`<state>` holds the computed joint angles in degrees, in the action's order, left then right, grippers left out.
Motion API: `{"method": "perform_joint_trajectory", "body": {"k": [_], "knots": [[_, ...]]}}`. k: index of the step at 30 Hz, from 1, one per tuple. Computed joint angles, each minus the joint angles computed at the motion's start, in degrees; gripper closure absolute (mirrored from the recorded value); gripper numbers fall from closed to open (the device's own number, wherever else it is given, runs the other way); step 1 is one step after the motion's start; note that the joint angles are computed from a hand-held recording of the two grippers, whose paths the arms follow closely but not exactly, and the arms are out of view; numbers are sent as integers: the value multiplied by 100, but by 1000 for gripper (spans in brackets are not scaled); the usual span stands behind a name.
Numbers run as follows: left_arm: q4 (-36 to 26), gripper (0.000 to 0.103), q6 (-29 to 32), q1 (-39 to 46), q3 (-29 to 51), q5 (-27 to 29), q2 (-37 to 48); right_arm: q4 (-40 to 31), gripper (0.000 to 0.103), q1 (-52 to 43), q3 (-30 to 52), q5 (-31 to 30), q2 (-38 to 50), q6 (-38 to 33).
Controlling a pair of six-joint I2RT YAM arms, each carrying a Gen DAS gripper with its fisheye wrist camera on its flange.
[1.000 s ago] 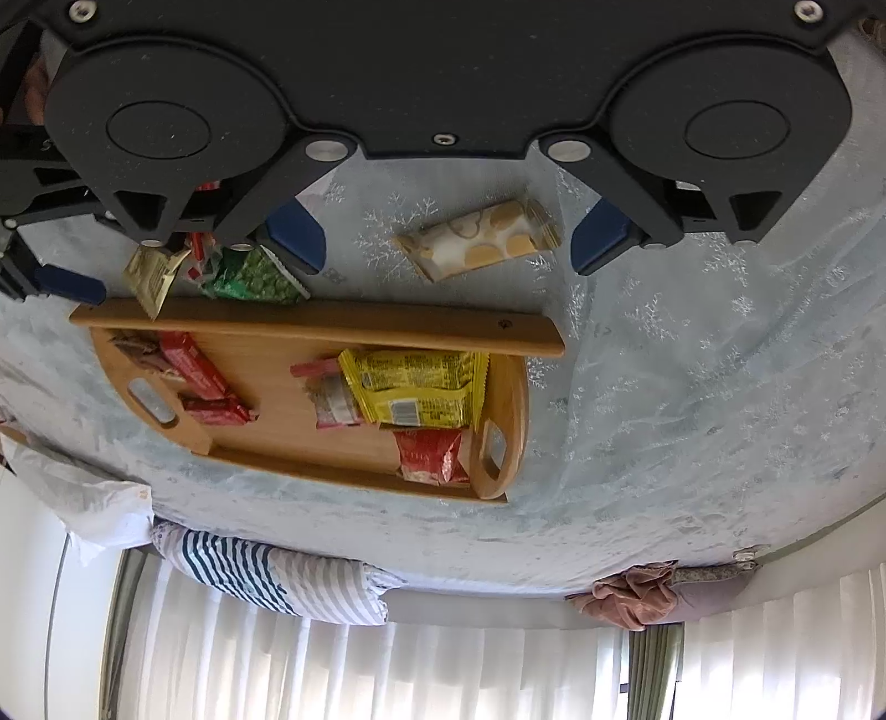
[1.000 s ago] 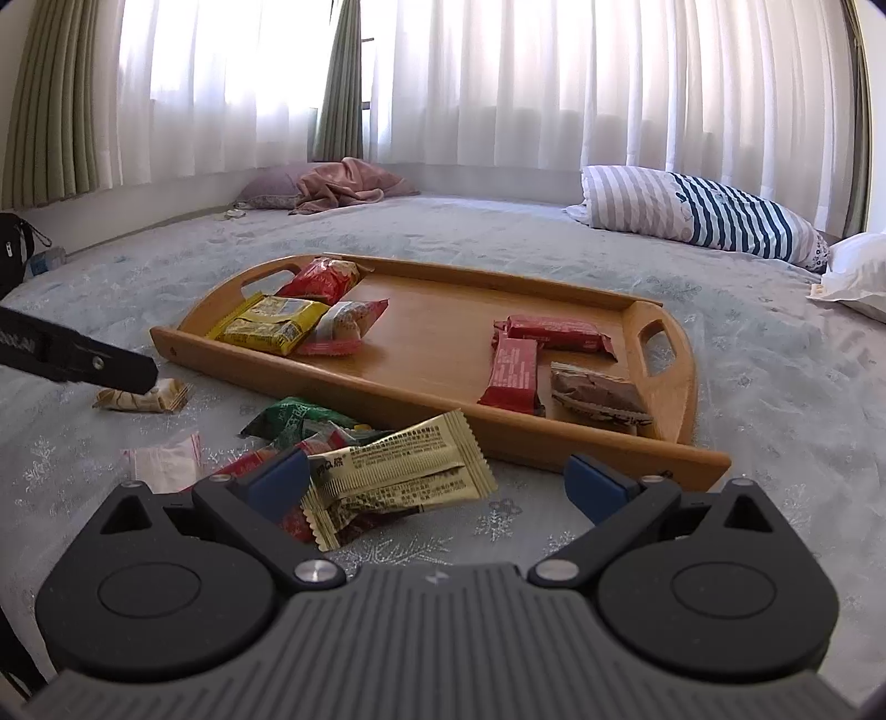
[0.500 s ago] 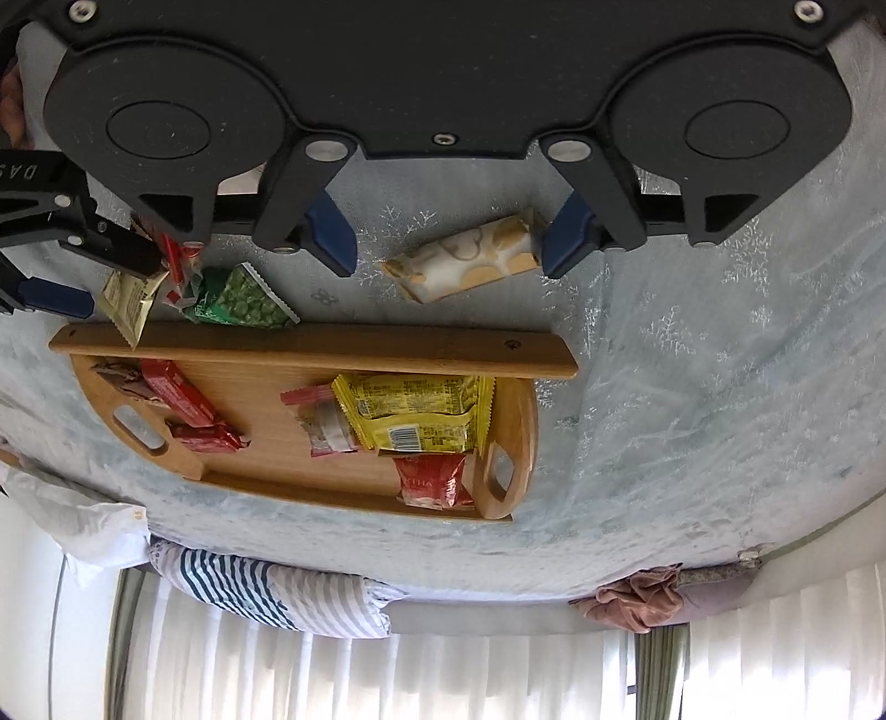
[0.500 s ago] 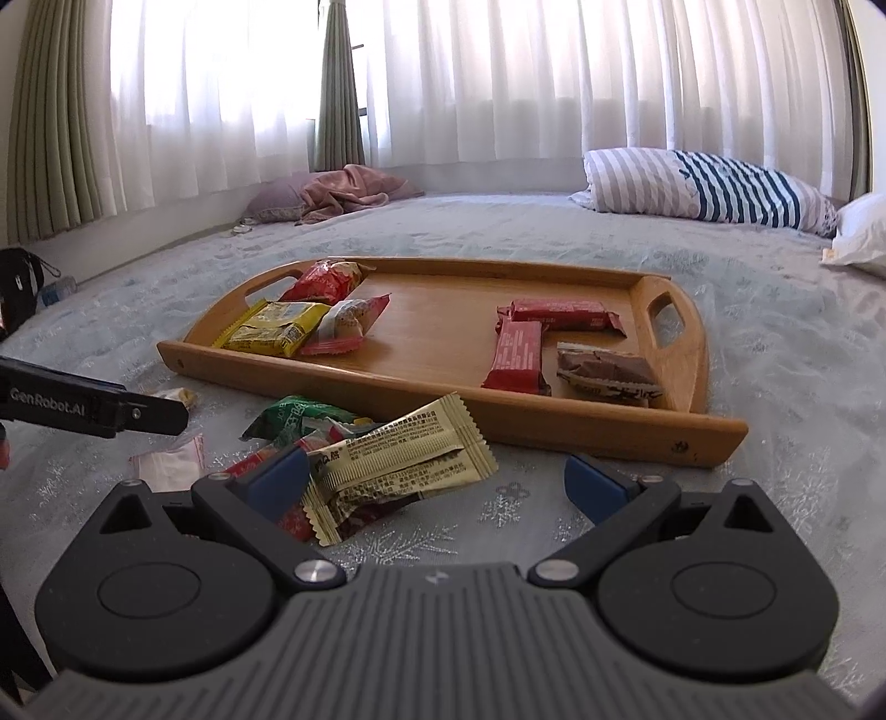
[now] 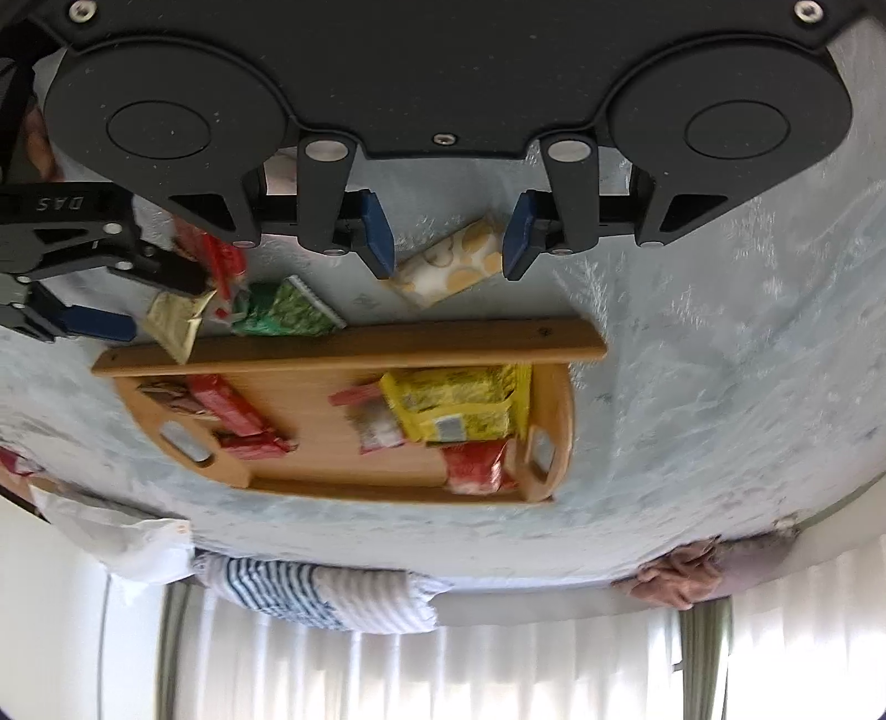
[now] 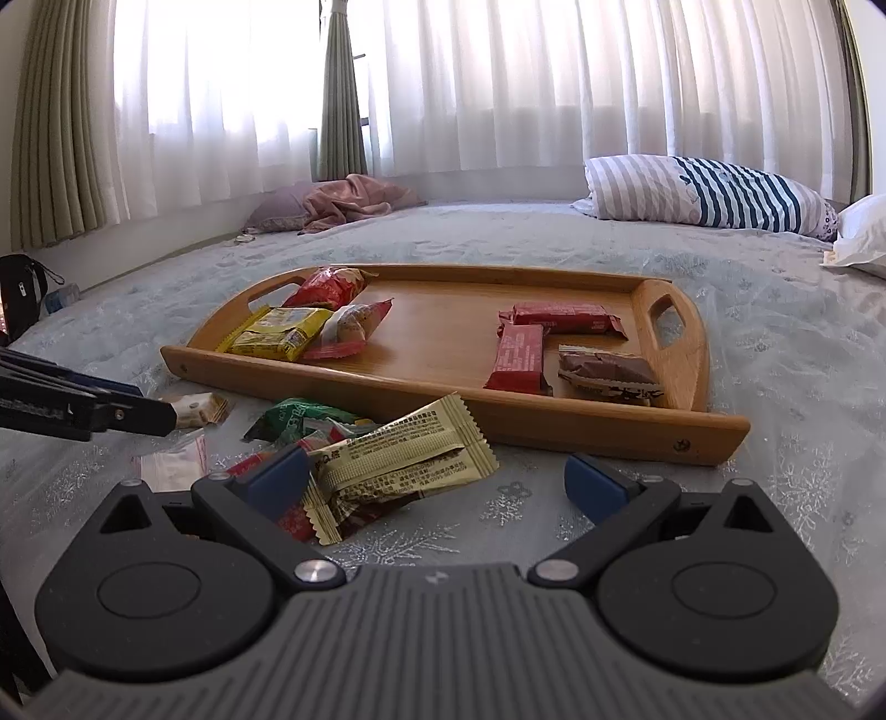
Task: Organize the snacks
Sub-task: 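Grasp the cookie packet with left tool while right tool grasps the gold-wrapped bar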
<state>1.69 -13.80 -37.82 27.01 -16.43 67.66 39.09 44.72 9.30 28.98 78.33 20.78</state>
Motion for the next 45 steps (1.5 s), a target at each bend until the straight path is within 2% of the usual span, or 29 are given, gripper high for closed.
{"method": "perform_joint_trajectory", "body": {"k": [4, 6, 14, 18, 21, 31, 34, 36, 39, 43, 45], "knots": [[367, 61, 424, -18, 64, -263, 285, 3, 0, 1, -1, 0, 5, 2], [405, 61, 516, 86, 175, -147, 531, 3, 0, 1, -1, 0, 5, 2], [10, 62, 357, 285, 282, 567, 576, 185, 0, 17, -45, -3, 91, -44], [-62, 65, 297, 179, 263, 476, 513, 230, 0, 46, -47, 4, 108, -85], [-123, 69, 97, 229, 268, 647, 439, 316, 0, 83, -77, 39, 121, -125], [-131, 69, -44, 226, 361, 599, 646, 662, 9, 304, -174, 218, 214, -402], [-114, 69, -65, 244, 359, 611, 658, 758, 14, 311, -212, 155, 218, -466], [-100, 79, -74, 239, 348, 585, 634, 882, 19, 379, -244, 219, 268, -518], [-129, 80, -154, 244, 330, 616, 553, 864, 34, 561, -221, 487, 314, -552], [-184, 81, -164, 163, 291, 525, 415, 277, 47, 737, -47, 751, 28, -550], [-236, 83, -168, 138, 278, 520, 320, 20, 61, 837, 14, 965, -134, -515]]}}
